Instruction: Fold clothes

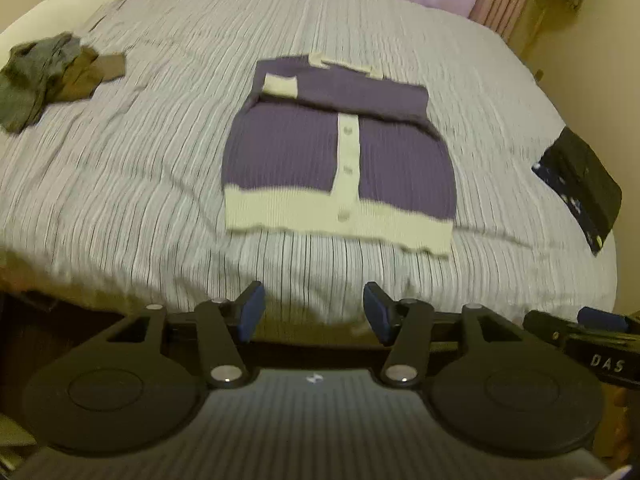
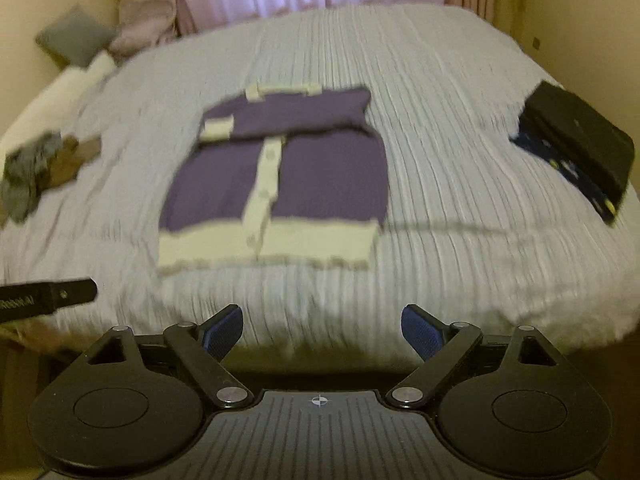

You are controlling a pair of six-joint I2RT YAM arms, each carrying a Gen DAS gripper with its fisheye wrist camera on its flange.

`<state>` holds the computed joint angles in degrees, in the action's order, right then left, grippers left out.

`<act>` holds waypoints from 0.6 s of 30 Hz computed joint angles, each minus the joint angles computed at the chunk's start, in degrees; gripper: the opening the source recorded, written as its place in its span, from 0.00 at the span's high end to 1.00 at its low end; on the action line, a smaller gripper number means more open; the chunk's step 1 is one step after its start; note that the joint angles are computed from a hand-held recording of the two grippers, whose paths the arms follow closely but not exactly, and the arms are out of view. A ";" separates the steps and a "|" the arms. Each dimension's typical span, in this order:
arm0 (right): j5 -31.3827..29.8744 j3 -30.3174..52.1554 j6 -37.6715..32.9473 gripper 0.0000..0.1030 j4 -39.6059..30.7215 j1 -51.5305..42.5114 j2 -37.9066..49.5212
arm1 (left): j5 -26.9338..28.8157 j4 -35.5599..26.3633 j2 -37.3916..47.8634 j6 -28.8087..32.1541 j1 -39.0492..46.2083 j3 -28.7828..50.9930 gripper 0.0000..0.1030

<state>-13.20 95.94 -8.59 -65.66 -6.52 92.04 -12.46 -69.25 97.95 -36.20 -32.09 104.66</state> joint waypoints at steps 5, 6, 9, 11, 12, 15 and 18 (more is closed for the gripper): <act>-1.49 -4.34 -3.11 0.13 -2.14 -2.64 -5.83 | -4.87 -2.12 -5.53 -7.02 -5.76 -3.77 0.51; -2.00 -4.69 -3.66 0.13 -2.29 -3.13 -6.92 | -6.02 -2.61 -6.42 -8.08 -6.80 -3.94 0.50; -3.83 -5.02 -5.01 0.13 -2.47 -4.04 -9.64 | -9.29 -4.70 -8.17 -10.89 -9.57 -3.12 0.44; -4.97 -4.54 -5.36 0.13 -2.81 -4.30 -10.83 | -10.69 -5.71 -8.66 -11.91 -10.74 -2.50 0.44; -5.32 -4.35 -5.65 0.13 -2.95 -4.39 -11.13 | -11.31 -6.27 -8.70 -12.35 -11.29 -2.04 0.44; -6.34 -4.05 -6.66 0.13 -3.21 -4.69 -11.98 | -12.91 -8.18 -7.83 -13.42 -12.76 0.12 0.43; -6.98 -3.56 -7.50 0.13 -3.57 -5.45 -12.22 | -14.08 -9.42 -6.90 -13.47 -13.74 2.09 0.42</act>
